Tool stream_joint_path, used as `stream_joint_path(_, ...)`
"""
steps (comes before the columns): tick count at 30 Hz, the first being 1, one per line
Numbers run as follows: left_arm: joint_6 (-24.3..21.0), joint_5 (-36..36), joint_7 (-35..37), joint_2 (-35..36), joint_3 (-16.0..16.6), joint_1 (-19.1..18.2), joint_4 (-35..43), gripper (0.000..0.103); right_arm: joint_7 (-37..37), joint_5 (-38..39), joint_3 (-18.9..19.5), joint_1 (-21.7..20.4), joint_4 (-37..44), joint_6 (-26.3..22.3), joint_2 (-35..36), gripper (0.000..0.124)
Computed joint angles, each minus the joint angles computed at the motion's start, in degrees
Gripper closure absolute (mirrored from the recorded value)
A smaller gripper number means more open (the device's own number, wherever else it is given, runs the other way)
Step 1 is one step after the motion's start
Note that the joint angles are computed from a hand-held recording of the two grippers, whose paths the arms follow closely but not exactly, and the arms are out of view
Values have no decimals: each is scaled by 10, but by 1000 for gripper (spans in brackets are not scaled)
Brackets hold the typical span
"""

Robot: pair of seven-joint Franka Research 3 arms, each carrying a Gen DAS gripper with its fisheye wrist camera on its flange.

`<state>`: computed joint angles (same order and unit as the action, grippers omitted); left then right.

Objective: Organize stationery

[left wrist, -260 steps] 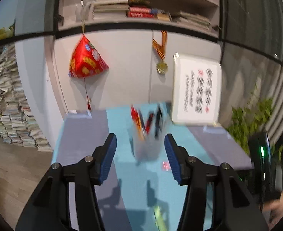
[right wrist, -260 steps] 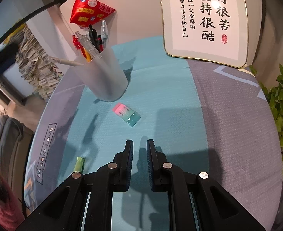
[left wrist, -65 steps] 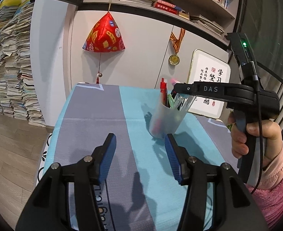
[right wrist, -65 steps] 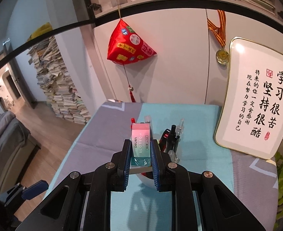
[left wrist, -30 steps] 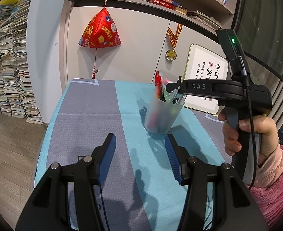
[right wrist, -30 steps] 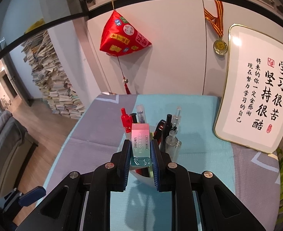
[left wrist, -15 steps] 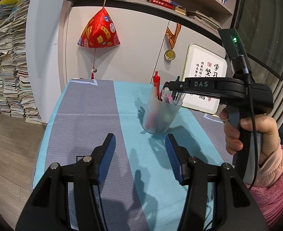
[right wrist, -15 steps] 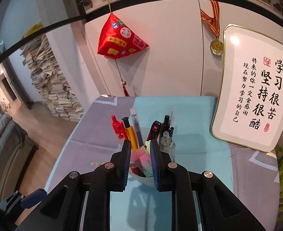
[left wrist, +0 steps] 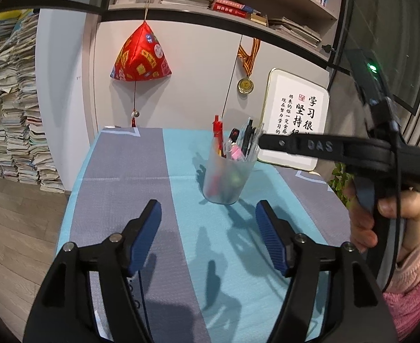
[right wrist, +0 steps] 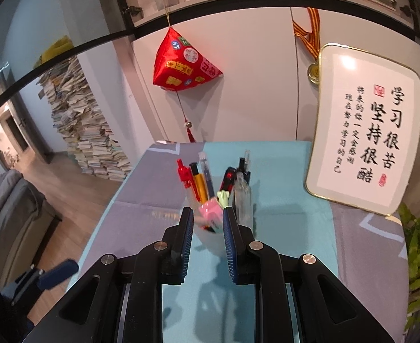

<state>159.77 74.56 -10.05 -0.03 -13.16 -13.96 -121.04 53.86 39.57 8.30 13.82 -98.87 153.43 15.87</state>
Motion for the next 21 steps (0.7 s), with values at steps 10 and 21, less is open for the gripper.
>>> stream_joint_path(10,-76,29,-3,-24,-25,-23,9,17,-81,87,-13,5,-142,88,-136,69)
stream_joint_path(21,-191,43,-5,-67,-64,-52,18,1,-107,139,-65,48,-262,136,-278,46)
